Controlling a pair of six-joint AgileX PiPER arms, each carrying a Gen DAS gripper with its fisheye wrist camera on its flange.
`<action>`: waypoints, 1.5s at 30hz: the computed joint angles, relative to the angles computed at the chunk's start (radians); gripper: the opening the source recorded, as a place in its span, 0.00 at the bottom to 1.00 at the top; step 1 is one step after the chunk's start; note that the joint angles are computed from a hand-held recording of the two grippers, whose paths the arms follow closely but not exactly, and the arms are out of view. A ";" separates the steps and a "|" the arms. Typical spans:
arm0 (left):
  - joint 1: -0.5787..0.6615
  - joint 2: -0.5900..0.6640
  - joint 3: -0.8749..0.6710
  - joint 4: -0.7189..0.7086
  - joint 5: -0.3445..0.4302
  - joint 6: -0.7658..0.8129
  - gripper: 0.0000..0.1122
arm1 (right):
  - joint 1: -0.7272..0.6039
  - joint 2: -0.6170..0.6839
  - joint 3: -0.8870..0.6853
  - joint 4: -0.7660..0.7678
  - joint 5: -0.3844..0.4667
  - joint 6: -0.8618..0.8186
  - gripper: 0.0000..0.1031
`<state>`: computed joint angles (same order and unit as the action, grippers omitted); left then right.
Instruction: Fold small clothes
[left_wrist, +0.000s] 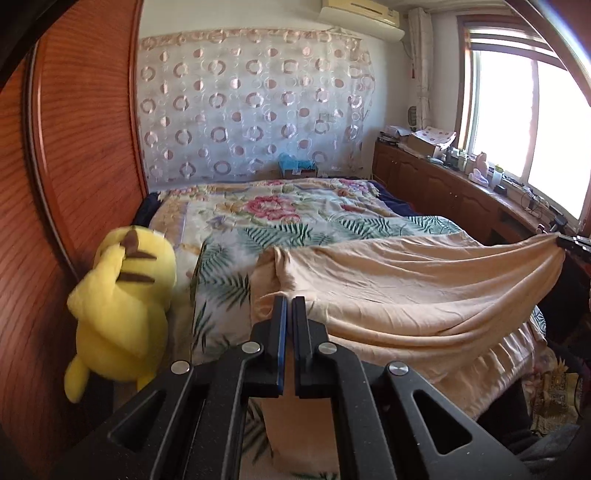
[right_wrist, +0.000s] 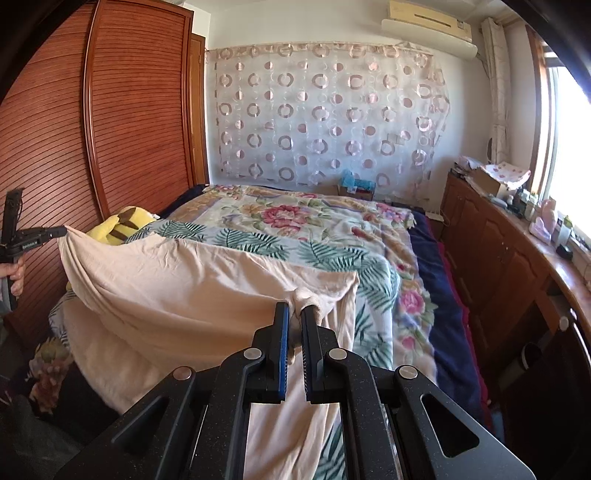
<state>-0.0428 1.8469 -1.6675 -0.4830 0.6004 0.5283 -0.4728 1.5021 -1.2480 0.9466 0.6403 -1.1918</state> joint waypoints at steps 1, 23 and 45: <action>0.004 -0.004 0.029 -0.010 -0.003 0.007 0.03 | -0.012 -0.014 0.026 0.005 0.008 -0.013 0.06; 0.003 -0.047 0.075 -0.370 0.083 0.176 0.03 | 0.047 0.133 0.165 0.021 -0.188 -0.057 0.06; 0.000 -0.092 0.380 0.016 -0.152 -0.062 0.27 | 0.028 0.046 0.206 -0.092 -0.190 0.030 0.20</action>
